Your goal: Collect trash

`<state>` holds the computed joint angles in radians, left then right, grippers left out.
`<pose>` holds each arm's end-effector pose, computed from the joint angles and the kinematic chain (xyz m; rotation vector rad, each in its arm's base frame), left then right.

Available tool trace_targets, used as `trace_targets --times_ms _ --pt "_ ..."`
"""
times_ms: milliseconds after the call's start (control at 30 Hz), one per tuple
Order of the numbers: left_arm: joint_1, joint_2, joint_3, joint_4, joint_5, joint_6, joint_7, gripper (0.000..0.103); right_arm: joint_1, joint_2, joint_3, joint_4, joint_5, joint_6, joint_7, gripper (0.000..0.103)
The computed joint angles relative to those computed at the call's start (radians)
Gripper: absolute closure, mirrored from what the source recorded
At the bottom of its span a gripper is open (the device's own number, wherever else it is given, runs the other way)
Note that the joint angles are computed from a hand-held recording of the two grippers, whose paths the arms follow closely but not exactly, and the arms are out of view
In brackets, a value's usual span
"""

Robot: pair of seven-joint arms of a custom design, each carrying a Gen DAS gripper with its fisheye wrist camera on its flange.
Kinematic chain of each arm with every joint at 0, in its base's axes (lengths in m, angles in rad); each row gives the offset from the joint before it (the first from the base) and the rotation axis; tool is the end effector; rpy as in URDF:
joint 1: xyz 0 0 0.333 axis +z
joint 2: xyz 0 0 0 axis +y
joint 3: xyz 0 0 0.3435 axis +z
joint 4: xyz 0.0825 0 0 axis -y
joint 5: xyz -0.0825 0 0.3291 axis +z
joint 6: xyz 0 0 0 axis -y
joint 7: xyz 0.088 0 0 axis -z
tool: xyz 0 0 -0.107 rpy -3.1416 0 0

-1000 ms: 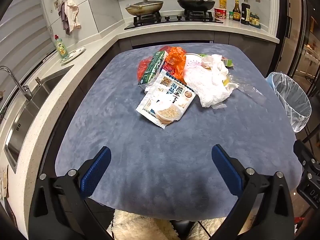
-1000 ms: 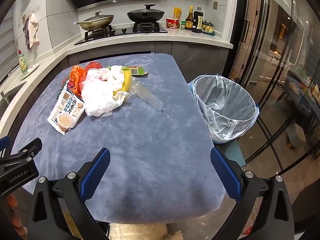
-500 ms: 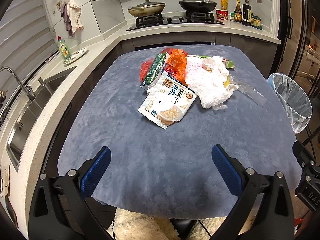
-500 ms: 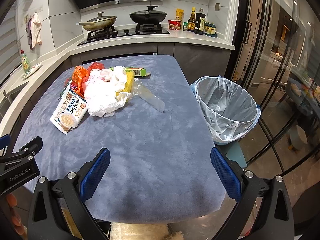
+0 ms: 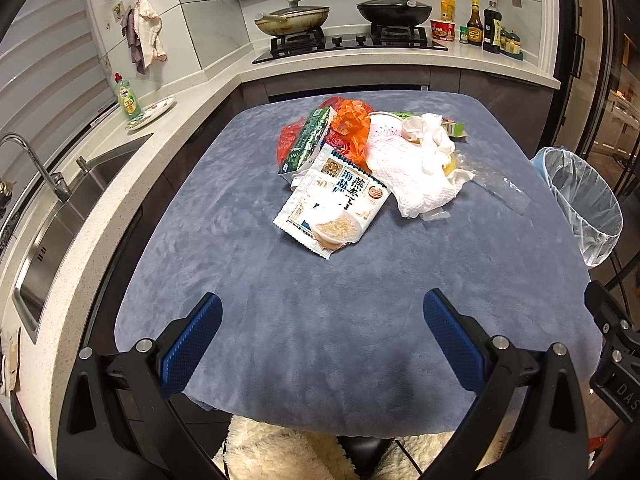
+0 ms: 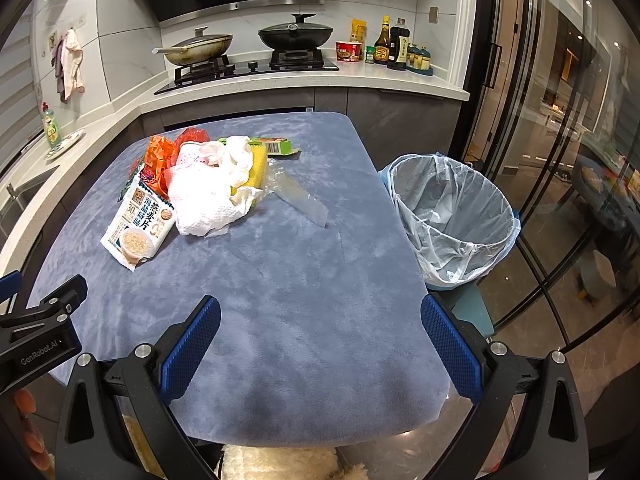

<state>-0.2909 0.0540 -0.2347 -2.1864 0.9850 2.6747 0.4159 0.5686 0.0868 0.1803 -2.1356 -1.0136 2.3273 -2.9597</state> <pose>0.4435 -0.2845 0.4624 -1.6145 1.9179 -0.5584 0.3976 0.3466 0.4439 -1.5203 2.0986 -0.8436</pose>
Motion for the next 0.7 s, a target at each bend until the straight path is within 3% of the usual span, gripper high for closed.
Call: trace_targets --times_ms 700 --pt "-0.011 0.001 -0.006 0.006 -0.005 -0.015 0.0 0.007 -0.009 -0.007 -0.002 -0.009 0.005 0.016 -0.004 0.006"
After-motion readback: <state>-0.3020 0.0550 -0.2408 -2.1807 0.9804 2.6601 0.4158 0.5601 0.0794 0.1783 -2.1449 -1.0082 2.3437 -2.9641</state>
